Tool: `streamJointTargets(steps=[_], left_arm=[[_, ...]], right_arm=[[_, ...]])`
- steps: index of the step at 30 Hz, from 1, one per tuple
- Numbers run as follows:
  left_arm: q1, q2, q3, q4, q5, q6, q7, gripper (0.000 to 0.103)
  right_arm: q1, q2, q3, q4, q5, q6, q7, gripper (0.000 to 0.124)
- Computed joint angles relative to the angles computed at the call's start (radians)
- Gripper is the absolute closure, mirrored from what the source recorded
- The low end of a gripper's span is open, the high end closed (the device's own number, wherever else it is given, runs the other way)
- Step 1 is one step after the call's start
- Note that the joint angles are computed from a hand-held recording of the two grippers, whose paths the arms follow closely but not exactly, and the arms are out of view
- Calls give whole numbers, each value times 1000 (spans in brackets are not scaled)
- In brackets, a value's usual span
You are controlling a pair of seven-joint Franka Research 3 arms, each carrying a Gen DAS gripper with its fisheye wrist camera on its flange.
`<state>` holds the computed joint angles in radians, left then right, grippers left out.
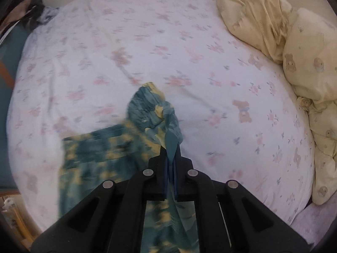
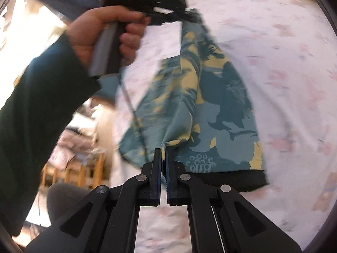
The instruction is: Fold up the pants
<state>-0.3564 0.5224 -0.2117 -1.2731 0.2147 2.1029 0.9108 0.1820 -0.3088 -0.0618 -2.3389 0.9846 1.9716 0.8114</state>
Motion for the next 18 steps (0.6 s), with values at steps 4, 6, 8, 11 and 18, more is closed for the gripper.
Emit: streamJointTargets(steps=[4, 6, 8, 11, 18], left_arm=[[69, -97, 11, -142, -14, 14, 52, 101], [106, -162, 16, -241, -23, 41, 76, 101], [135, -214, 20, -327, -37, 59, 81, 101], [163, -255, 30, -427, -30, 86, 88, 101], [207, -265, 42, -596, -5, 216, 86, 88]], right_arm=[[58, 1, 34, 42, 67, -41, -22, 121], [87, 23, 59, 72, 86, -24, -25, 121], [124, 56, 94, 111, 88, -4, -4, 121], [171, 89, 133, 140, 89, 33, 10, 121], [237, 205, 186, 207, -10, 110, 117, 121]])
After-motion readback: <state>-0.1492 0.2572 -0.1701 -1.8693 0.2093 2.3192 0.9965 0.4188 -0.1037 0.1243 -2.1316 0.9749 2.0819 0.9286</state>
